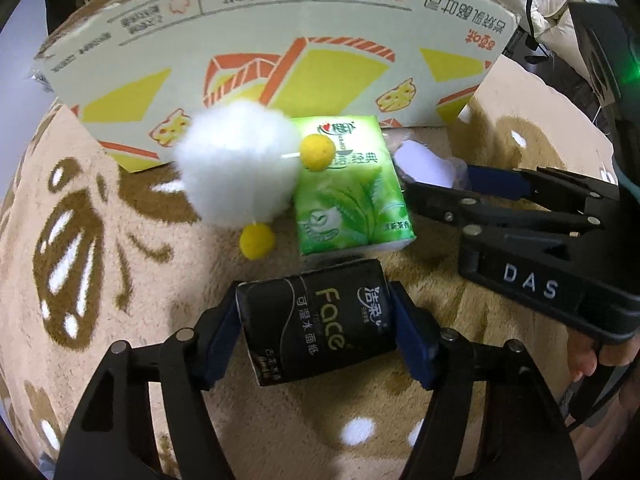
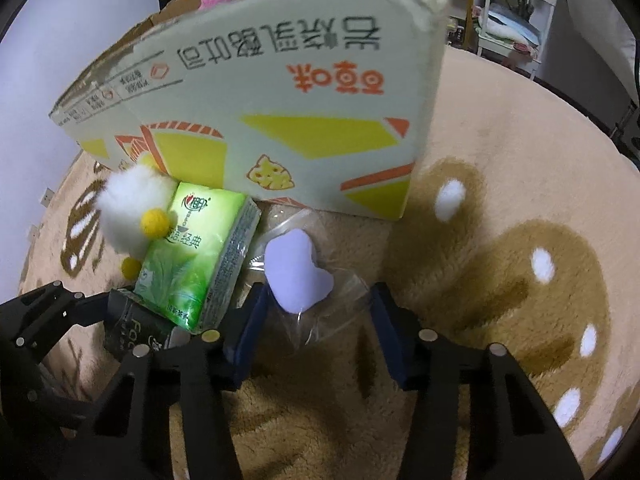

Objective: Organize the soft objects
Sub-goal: 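Grasp the black Face tissue pack with the left tool while the right tool grasps the lavender bagged item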

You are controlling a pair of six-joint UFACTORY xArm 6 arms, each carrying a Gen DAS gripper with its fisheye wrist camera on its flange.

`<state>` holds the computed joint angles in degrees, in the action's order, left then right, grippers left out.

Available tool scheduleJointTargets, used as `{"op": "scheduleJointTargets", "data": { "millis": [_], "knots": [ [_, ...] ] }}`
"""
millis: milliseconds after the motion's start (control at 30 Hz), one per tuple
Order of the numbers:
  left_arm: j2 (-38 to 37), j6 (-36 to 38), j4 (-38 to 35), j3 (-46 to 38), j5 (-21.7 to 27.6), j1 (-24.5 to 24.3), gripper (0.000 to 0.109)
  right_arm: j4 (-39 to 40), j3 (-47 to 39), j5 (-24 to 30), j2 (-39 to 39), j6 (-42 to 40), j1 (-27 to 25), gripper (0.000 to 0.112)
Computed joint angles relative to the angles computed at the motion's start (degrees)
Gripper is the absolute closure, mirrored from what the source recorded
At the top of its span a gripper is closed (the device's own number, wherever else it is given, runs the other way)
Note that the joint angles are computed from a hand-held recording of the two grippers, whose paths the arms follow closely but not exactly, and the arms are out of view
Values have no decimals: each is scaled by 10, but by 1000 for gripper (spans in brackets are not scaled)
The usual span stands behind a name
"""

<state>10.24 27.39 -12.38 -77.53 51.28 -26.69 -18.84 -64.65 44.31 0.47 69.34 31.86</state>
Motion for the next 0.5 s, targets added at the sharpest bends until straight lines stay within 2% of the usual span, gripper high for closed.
{"op": "scheduleJointTargets", "data": {
  "millis": [167, 300, 400, 433, 500],
  "knots": [
    [-15, -2, -5, 13, -21, 15, 40, 16, 24, -12, -26, -2, 0, 75],
    [-27, -7, -9, 22, -34, 26, 40, 14, 30, 2, -41, 9, 10, 80],
    [-45, 4, -20, 32, -47, 36, 40, -7, 13, 21, -37, 35, 27, 87],
    [-52, 8, -26, 37, -56, 39, 40, -15, 13, 22, -42, 41, 31, 97],
    [-65, 15, -31, 49, -73, 42, 40, -38, 9, 29, -53, 64, 39, 99]
  ]
}}
